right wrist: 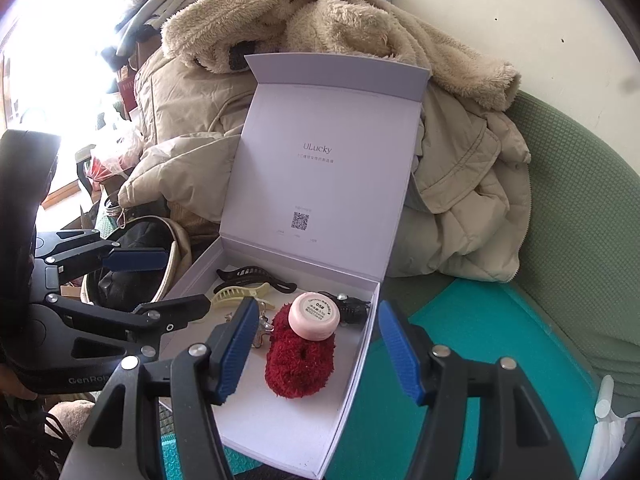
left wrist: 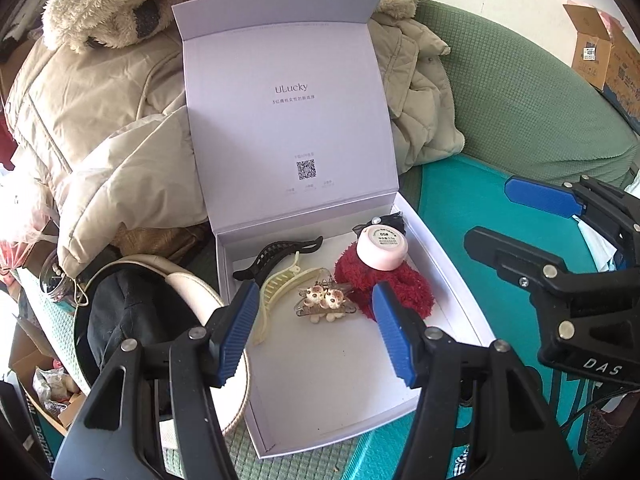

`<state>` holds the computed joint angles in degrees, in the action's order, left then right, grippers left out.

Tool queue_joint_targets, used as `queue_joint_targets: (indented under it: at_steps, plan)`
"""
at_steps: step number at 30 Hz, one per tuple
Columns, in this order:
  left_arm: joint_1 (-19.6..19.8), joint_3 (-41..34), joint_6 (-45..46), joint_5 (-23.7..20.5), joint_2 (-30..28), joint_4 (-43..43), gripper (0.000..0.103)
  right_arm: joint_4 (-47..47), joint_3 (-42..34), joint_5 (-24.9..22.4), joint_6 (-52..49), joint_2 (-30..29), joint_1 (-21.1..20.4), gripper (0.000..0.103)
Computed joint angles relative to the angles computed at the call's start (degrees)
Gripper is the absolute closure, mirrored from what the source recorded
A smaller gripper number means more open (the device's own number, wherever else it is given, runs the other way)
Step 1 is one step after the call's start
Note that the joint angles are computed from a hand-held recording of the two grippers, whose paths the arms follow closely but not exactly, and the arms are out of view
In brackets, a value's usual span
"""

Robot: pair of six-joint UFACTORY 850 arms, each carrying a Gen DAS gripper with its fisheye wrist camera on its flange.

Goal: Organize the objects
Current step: 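Withdraw both grippers from the box toward the gingham scrunchie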

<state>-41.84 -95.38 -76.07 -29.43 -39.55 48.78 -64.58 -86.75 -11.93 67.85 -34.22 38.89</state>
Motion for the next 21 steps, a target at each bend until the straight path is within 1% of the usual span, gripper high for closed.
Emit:
queue_joint_targets:
  at_steps: [5,8,15,18,21]
  plan:
    - [-1.63,2.24,-2.49,-1.36,2.62,1.48,0.045,-7.03,3.57,0.45,7.28,3.29,0.53,0.040]
    - [-2.68,3.14,-4.05,-2.28,3.81,2.47,0.045,-9.68,5.54,0.64,10.25,5.20,0.91,0.040]
    - [-5.50,5.81,-7.41,-4.82,6.93,4.74,0.045,-18.17,10.42,0.04,18.83,9.76,2.16,0.040]
    - [-6.83,7.26,-9.52,-5.83,8.37,5.85,0.042,-23.33,12.93,-0.26,24.24,11.97,2.80,0.040]
    - [-8.06,8.34,-11.00,-6.88,9.39,6.60,0.041,-26.02,15.01,-0.58,27.48,13.80,3.48,0.040]
